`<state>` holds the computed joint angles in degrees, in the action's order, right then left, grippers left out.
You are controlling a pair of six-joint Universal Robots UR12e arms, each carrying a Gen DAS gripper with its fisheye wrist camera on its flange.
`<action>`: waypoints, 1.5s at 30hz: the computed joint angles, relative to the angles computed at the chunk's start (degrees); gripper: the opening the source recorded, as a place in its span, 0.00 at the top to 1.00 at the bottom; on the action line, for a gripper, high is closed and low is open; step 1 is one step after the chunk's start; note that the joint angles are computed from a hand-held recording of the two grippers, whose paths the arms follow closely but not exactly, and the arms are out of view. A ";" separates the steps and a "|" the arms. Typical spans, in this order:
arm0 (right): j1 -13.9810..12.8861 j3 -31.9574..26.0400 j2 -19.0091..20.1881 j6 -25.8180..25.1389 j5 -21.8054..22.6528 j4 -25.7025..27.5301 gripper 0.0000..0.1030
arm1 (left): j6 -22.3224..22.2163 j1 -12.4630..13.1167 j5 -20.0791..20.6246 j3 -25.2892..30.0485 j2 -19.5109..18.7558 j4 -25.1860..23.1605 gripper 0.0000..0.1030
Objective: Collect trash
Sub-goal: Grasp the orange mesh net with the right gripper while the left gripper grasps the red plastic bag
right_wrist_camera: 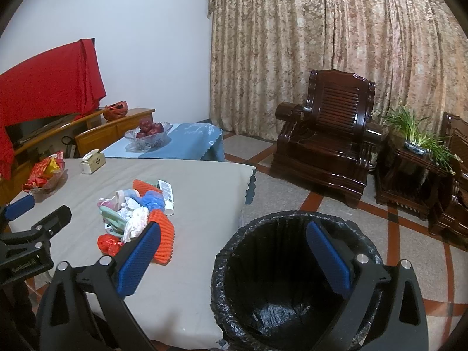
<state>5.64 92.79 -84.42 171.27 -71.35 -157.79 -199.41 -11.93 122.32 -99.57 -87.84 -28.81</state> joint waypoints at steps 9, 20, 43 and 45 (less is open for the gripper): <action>1.05 -1.19 2.28 0.06 1.50 -0.73 0.06 | 0.58 1.03 2.18 -1.27 -0.16 1.93 0.05; 5.04 -5.11 9.15 -1.54 4.52 3.73 0.06 | 0.41 6.71 0.55 -6.17 0.65 1.70 0.05; 9.55 -9.73 15.69 -11.56 3.43 14.18 0.74 | -0.84 10.33 -6.94 -7.45 -2.70 1.28 0.12; 9.34 -9.71 15.55 -11.13 3.08 13.82 0.74 | -0.71 10.57 -8.32 -7.03 -3.40 0.66 0.26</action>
